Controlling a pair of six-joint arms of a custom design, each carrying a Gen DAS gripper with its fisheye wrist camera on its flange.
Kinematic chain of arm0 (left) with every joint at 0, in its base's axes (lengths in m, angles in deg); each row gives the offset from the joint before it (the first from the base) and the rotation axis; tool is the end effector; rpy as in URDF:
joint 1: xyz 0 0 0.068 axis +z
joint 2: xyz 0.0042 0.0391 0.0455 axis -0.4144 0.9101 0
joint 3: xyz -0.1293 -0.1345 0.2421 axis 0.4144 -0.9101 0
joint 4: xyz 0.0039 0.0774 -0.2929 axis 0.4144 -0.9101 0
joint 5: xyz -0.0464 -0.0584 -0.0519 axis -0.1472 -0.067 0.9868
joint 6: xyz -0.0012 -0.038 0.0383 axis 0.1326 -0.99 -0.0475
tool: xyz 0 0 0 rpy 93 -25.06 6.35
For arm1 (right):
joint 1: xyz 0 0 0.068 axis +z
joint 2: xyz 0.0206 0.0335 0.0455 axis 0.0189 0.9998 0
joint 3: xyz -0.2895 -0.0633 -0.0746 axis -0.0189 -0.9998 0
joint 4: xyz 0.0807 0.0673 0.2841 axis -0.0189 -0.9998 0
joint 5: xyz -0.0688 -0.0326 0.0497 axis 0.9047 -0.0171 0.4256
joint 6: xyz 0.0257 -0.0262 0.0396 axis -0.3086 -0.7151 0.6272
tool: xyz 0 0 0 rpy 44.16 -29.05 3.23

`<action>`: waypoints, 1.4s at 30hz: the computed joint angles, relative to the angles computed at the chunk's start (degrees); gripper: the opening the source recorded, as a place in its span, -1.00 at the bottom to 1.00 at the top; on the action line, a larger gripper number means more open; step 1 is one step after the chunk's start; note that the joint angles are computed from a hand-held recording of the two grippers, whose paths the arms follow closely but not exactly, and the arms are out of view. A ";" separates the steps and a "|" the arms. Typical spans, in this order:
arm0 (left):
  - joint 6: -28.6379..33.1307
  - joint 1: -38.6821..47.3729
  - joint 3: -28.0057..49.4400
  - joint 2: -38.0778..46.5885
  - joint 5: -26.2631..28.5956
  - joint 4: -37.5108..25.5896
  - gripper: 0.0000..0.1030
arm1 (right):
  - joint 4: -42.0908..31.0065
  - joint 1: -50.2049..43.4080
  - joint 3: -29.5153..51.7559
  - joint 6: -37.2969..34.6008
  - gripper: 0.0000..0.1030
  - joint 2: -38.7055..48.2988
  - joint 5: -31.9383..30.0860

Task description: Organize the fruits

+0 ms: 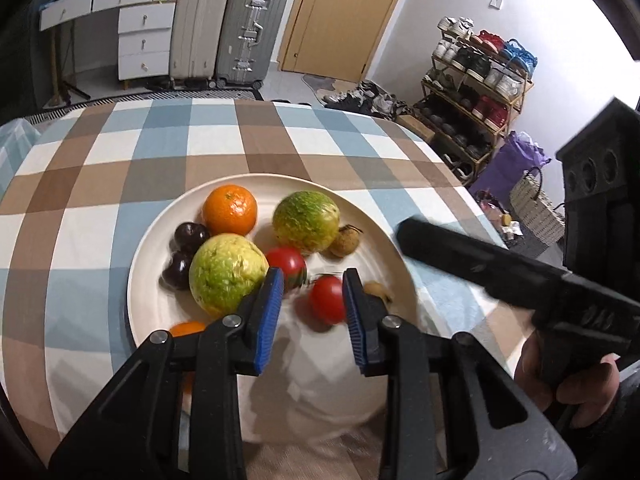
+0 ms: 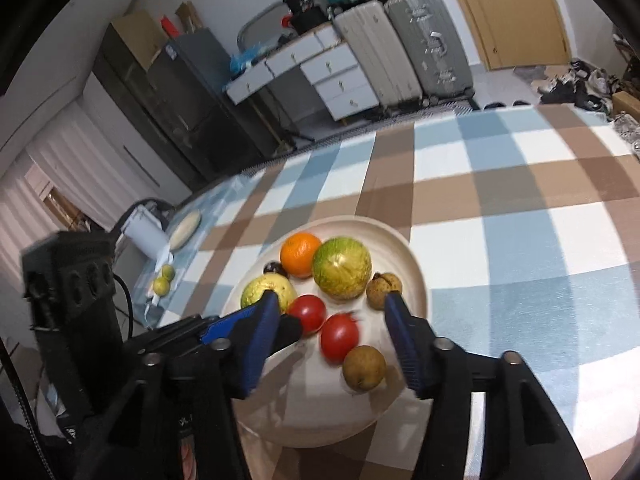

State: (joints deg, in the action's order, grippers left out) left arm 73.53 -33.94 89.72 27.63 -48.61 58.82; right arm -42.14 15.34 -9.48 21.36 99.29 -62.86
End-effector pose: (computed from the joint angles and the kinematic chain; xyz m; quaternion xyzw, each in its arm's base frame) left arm 0.3160 -0.0676 0.2215 0.1456 0.9092 -0.2256 0.3181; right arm 0.3116 0.0898 0.1803 0.0302 0.8824 0.2795 0.3772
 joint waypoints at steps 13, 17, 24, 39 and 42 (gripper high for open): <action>-0.03 2.80 -5.97 -22.53 -4.17 -7.93 0.69 | -2.08 7.95 -16.47 -1.05 0.98 -32.80 18.85; 0.66 2.08 -8.15 -31.36 -7.24 -9.10 0.97 | -5.38 14.34 -18.31 -2.14 0.99 -40.34 26.96; -0.11 3.42 -11.69 -45.54 -9.66 -9.97 0.98 | -11.20 30.65 -18.37 -3.60 0.99 -44.99 49.61; 8.16 30.61 -12.98 -63.62 12.58 -23.19 0.98 | -13.69 52.33 -19.49 -5.34 1.00 -51.51 76.22; 12.35 39.92 -13.91 -64.08 20.10 -25.55 0.98 | -11.97 54.99 -21.16 -6.69 1.00 -52.75 78.68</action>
